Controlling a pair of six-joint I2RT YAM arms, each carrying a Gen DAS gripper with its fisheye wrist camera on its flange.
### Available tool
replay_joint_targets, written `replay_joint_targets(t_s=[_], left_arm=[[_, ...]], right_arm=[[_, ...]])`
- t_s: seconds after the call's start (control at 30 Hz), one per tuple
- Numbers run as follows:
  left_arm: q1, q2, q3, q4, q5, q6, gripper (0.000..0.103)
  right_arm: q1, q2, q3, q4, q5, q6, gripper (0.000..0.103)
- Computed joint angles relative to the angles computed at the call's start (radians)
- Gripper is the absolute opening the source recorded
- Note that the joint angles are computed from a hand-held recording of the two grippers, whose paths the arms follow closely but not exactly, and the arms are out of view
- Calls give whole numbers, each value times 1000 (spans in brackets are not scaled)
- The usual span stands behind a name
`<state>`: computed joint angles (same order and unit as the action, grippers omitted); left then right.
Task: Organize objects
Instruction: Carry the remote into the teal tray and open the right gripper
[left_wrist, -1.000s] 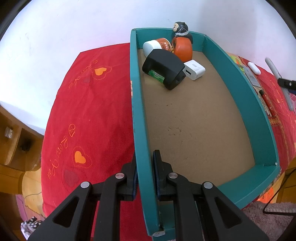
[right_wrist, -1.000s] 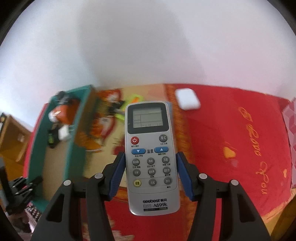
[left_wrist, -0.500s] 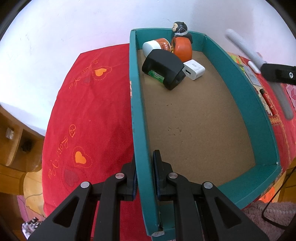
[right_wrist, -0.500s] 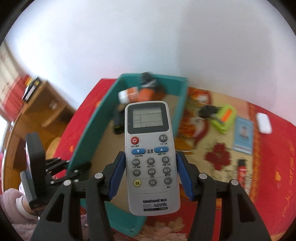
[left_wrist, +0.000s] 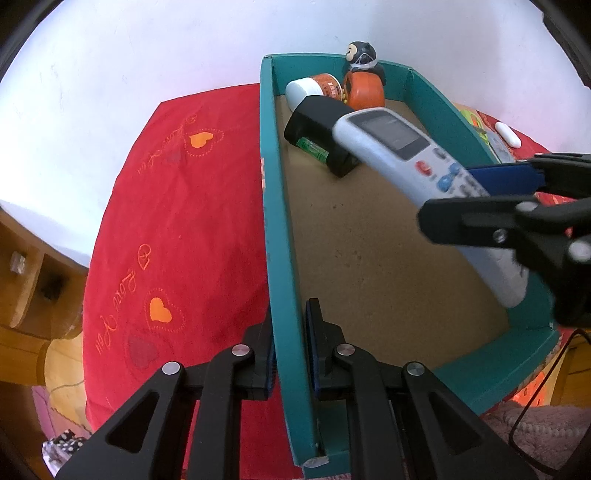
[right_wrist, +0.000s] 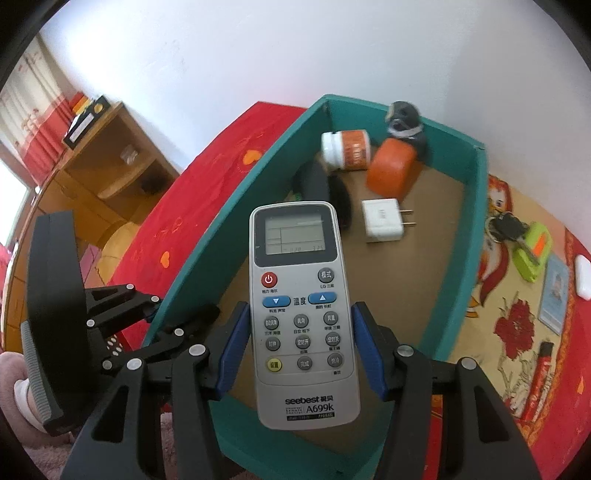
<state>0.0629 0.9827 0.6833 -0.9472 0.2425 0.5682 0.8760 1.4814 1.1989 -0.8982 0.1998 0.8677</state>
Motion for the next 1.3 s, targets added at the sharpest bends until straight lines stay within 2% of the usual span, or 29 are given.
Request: replay_joint_targets(t_s=[0.4, 0.9, 1.07, 1.3], left_arm=[[-21, 22, 26, -42, -30, -12, 14], [4, 22, 29, -64, -11, 17, 14], [9, 23, 30, -66, -4, 19, 14], [19, 27, 31, -69, 7, 19, 14]], right_arm=[[-28, 98, 11, 61, -55, -43, 55], [-39, 181, 32, 58, -61, -48, 54], [-56, 150, 13, 72, -87, -26, 54], [-38, 38, 6, 49, -30, -26, 54]])
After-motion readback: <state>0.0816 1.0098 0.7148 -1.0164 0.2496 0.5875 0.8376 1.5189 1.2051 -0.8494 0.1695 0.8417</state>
